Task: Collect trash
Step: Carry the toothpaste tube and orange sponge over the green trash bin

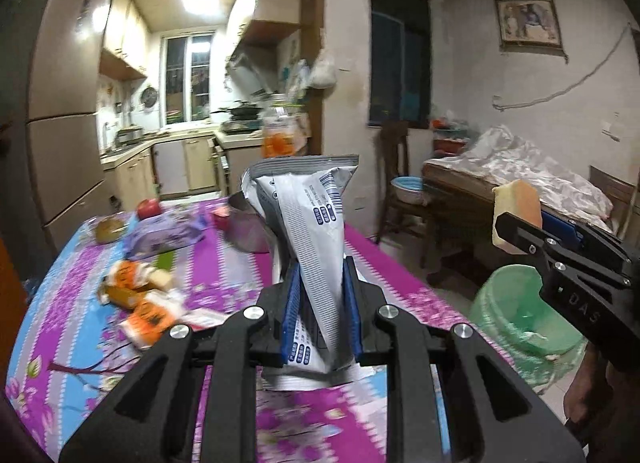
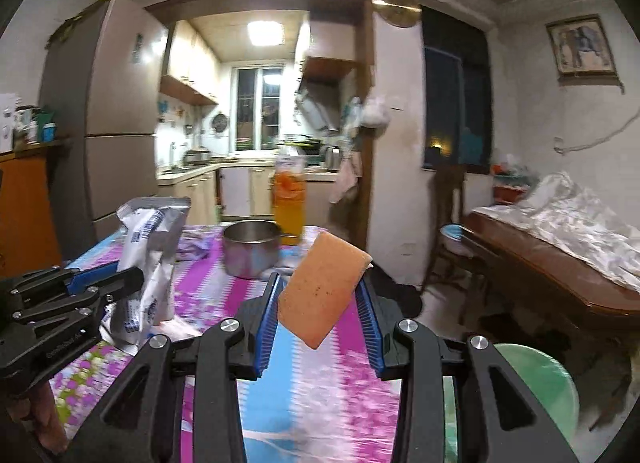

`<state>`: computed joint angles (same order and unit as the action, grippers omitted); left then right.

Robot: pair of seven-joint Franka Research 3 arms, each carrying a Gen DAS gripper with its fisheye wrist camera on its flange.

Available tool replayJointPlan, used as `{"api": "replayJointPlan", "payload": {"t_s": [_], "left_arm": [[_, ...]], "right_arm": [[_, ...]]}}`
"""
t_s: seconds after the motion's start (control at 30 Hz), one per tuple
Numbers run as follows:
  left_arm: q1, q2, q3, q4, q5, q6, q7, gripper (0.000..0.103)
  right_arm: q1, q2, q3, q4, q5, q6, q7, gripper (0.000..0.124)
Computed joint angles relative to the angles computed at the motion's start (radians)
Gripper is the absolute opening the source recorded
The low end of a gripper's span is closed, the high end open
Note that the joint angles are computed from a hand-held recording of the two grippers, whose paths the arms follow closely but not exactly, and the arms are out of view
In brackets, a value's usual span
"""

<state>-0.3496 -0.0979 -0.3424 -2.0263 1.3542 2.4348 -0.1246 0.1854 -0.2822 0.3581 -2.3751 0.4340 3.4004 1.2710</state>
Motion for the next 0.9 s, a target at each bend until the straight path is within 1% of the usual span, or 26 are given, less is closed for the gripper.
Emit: {"api": "replayJointPlan", "payload": {"t_s": [0.07,0.13,0.23,0.3,0.4,0.43,0.47,0.53,0.6,0.67,0.7,0.73,0.77,0.83,0.9], "left_arm": [[-0.010,0.055,-0.006,0.060,0.013,0.012,0.018,0.019],[-0.027,0.109,0.000,0.117,0.018,0.027,0.041,0.019],[-0.065,0.195,0.020,0.211,0.015,0.058,0.083,0.019],[-0.093,0.254,0.037,0.277,0.001,0.078,0.121,0.019],[-0.127,0.343,0.061,0.376,-0.045,0.122,0.196,0.019],[-0.138,0.387,0.066,0.425,-0.067,0.137,0.233,0.019],[-0.149,0.416,0.072,0.457,-0.085,0.148,0.257,0.019],[-0.170,0.488,0.078,0.539,-0.136,0.165,0.325,0.019],[-0.184,0.552,0.081,0.611,-0.195,0.179,0.395,0.019],[-0.201,0.624,0.079,0.698,-0.260,0.175,0.477,0.019],[-0.210,0.651,0.081,0.732,-0.286,0.171,0.507,0.019],[-0.214,0.695,0.073,0.784,-0.329,0.164,0.559,0.019],[-0.216,0.725,0.067,0.821,-0.367,0.159,0.603,0.019],[-0.226,0.805,0.050,0.924,-0.448,0.126,0.706,0.019],[-0.243,0.875,0.042,1.020,-0.513,0.092,0.792,0.019]], "right_arm": [[-0.013,-0.023,-0.030,-0.023,0.000,-0.015,-0.001,0.038],[-0.025,-0.039,-0.062,-0.041,-0.010,-0.029,0.002,0.038],[-0.054,-0.059,-0.106,-0.062,-0.030,-0.056,0.011,0.038],[-0.088,-0.064,-0.124,-0.068,-0.049,-0.085,0.017,0.038],[-0.125,-0.060,-0.150,-0.068,-0.080,-0.117,0.035,0.038],[-0.148,-0.053,-0.140,-0.061,-0.092,-0.125,0.047,0.038],[-0.161,-0.047,-0.150,-0.059,-0.104,-0.137,0.052,0.038],[-0.166,-0.030,-0.192,-0.045,-0.126,-0.175,0.059,0.038],[-0.213,-0.004,-0.180,-0.023,-0.160,-0.202,0.092,0.038],[-0.236,0.028,-0.196,0.005,-0.195,-0.242,0.116,0.038],[-0.267,0.047,-0.181,0.024,-0.228,-0.261,0.145,0.038],[-0.273,0.066,-0.195,0.040,-0.245,-0.287,0.155,0.038],[-0.249,0.076,-0.230,0.044,-0.241,-0.305,0.144,0.038],[-0.259,0.098,-0.238,0.061,-0.291,-0.338,0.190,0.038],[-0.202,0.137,-0.309,0.096,-0.246,-0.386,0.146,0.038]]}}
